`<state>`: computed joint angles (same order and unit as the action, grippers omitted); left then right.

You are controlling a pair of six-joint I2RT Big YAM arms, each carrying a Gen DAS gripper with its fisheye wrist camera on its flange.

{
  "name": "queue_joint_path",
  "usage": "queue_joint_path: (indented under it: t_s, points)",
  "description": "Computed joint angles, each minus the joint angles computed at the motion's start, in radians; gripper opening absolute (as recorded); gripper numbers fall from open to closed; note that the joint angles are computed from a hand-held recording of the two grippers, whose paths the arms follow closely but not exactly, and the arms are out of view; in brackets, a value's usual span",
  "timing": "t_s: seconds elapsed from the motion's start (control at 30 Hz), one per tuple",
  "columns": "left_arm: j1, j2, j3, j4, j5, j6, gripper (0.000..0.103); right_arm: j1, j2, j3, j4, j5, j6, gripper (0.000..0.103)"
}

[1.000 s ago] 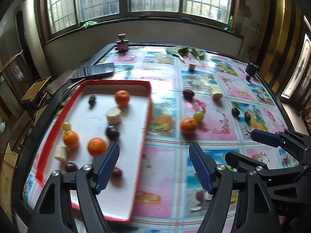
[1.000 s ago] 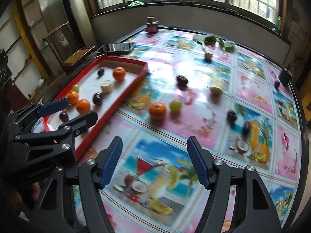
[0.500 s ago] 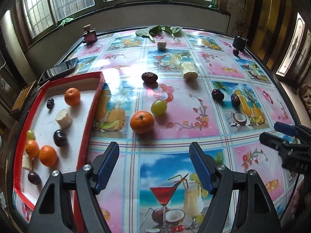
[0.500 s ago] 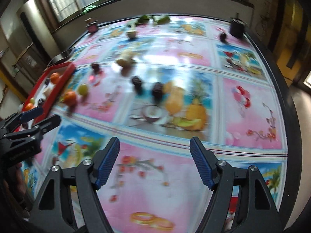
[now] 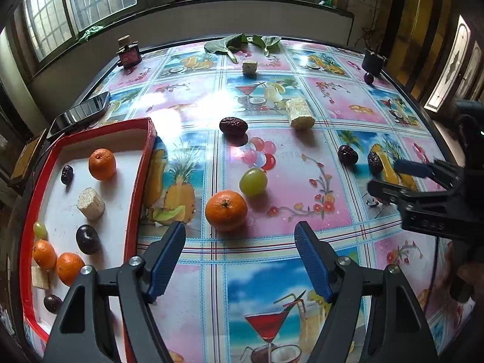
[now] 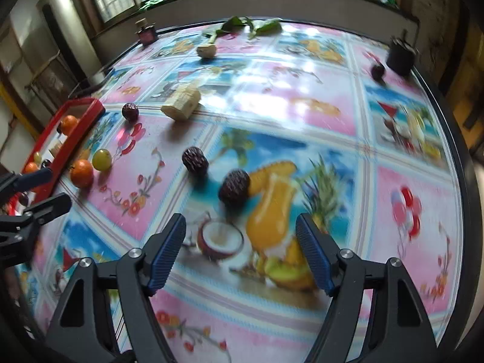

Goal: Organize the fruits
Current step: 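Close the right gripper on a date while the left grasps a green grape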

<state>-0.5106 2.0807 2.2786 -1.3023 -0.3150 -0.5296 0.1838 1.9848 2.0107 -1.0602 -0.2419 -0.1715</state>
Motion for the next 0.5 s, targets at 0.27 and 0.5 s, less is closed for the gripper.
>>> queue_joint_path:
  t_s: [0.27,0.5]
  points:
    - [0.026,0.050,0.076,-0.019,0.078,0.020,0.074,0.026,0.055,0.088,-0.020,0.058,-0.080,0.032]
    - [0.034,0.159,0.262,-0.093,0.090,0.080,0.070,0.016,0.064,0.103,-0.031,0.018,-0.044,0.026]
